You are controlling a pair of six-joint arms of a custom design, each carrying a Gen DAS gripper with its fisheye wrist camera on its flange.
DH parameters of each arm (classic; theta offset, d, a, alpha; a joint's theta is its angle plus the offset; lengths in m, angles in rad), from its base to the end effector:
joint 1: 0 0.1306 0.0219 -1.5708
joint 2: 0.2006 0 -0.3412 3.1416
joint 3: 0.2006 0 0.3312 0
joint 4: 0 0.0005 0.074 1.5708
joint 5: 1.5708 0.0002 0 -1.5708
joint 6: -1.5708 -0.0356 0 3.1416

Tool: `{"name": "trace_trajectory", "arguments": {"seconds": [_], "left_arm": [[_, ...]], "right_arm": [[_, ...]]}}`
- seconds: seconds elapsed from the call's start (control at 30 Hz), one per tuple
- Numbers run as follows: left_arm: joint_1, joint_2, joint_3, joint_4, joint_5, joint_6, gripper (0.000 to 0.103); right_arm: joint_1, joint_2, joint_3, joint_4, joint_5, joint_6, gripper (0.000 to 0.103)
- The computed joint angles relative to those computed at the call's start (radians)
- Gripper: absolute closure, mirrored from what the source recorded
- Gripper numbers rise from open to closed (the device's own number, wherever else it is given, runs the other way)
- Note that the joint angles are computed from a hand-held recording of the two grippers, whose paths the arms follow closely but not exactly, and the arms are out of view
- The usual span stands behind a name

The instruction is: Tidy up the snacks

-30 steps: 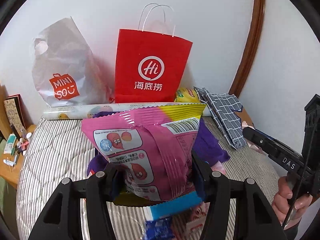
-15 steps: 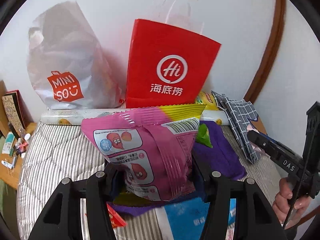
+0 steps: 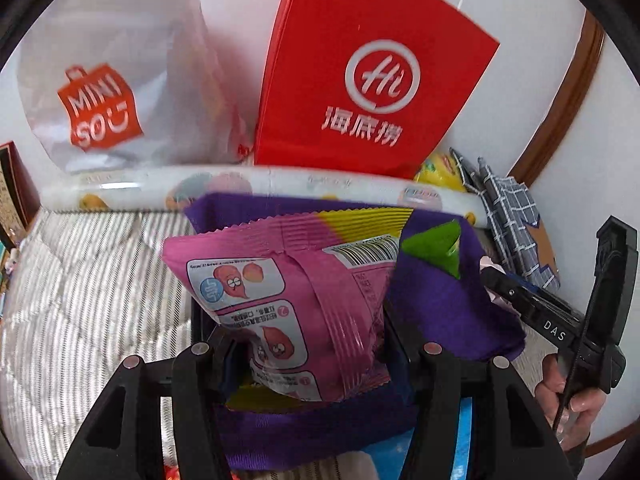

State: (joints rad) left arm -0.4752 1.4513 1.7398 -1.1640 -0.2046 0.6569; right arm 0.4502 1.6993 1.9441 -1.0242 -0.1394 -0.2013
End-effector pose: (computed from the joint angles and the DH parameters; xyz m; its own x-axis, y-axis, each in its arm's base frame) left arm 0.3913 -0.1938 0.4812 -0.7436 -0.2898 -0.6026 -0.1538 0.9512 -0.2677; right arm 0.4762 0.2351 0.4568 -0.7240 -0.1300 -0.6774 -0.3829 0.8926 0.2379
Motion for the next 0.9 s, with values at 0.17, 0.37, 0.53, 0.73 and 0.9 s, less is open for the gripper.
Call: {"name": "trace_trajectory", "arguments": {"seconds": [0.17, 0.37, 0.53, 0.73, 0.9], "left_arm": [[0.010, 0.005, -0.055, 0.023, 0.054, 0.015, 0.048], [0.002, 0.009, -0.083, 0.022, 0.060, 0.017, 0.048], [-0.004, -0.001, -0.098, 0.027, 0.064, 0.031, 0.047], [-0.015, -0.008, -0.101, 0.023, 0.038, 0.037, 0.047], [-0.016, -0.008, -0.106, 0.019, 0.018, 0.041, 0.047]], "right_arm": [[0.002, 0.000, -0.032, 0.022, -0.003, 0.026, 0.065], [0.006, 0.001, -0.066, 0.030, -0.012, 0.036, 0.065], [0.011, 0.004, -0.080, 0.035, 0.007, 0.042, 0.065], [0.016, 0.003, -0.083, 0.030, 0.029, 0.043, 0.065], [0.012, -0.009, -0.101, 0.039, 0.024, 0.035, 0.064]]}}
